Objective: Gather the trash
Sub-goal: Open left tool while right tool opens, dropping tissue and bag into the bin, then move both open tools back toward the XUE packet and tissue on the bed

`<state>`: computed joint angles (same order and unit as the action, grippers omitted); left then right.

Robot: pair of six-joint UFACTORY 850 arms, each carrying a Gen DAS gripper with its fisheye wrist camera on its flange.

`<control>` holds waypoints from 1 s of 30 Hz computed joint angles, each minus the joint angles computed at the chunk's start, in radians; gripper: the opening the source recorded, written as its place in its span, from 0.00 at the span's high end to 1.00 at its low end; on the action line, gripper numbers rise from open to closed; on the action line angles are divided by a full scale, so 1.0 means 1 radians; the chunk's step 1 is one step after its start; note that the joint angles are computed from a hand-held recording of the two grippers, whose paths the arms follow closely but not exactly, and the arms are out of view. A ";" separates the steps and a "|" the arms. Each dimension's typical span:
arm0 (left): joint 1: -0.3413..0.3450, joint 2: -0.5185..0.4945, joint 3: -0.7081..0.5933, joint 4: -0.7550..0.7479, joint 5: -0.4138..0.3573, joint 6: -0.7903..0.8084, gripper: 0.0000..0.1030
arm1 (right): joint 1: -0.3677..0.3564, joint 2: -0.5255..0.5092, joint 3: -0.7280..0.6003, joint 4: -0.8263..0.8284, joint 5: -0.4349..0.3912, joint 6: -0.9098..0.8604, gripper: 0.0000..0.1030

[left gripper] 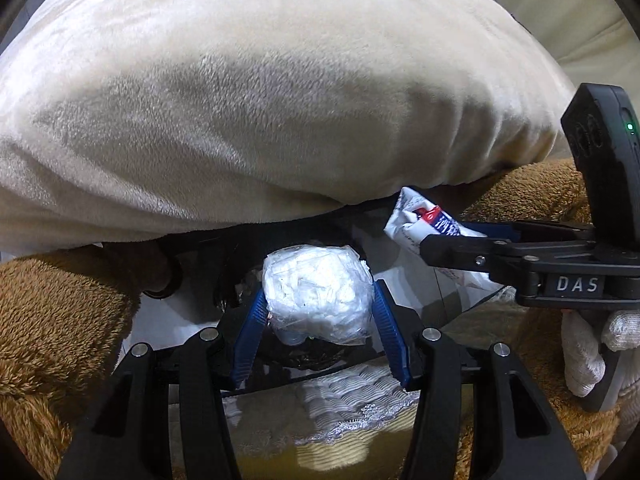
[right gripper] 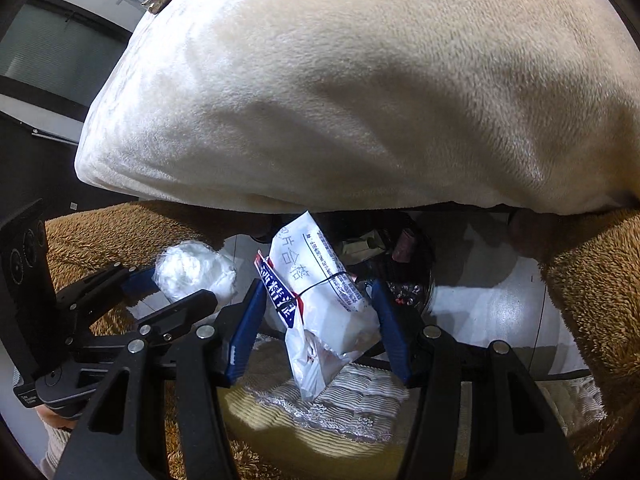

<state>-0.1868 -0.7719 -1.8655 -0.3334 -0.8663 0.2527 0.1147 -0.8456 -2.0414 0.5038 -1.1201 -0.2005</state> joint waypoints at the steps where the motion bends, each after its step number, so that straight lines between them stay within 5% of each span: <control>1: 0.001 -0.004 -0.002 0.003 -0.006 -0.004 0.49 | -0.001 -0.001 0.000 0.002 -0.001 0.002 0.46; 11: -0.009 -0.020 -0.019 0.025 -0.026 -0.028 0.48 | -0.009 -0.008 -0.008 0.018 -0.003 0.004 0.45; 14: -0.009 -0.028 -0.027 0.032 -0.041 -0.031 0.37 | -0.010 -0.009 -0.011 0.024 -0.004 -0.005 0.39; 30: -0.004 0.025 0.029 0.028 0.053 -0.028 0.35 | -0.010 0.037 0.039 0.040 0.065 -0.033 0.33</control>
<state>-0.1905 -0.7472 -1.8361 -0.3051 -0.8137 0.2251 0.1051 -0.8091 -2.0026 0.5434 -1.0547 -0.2337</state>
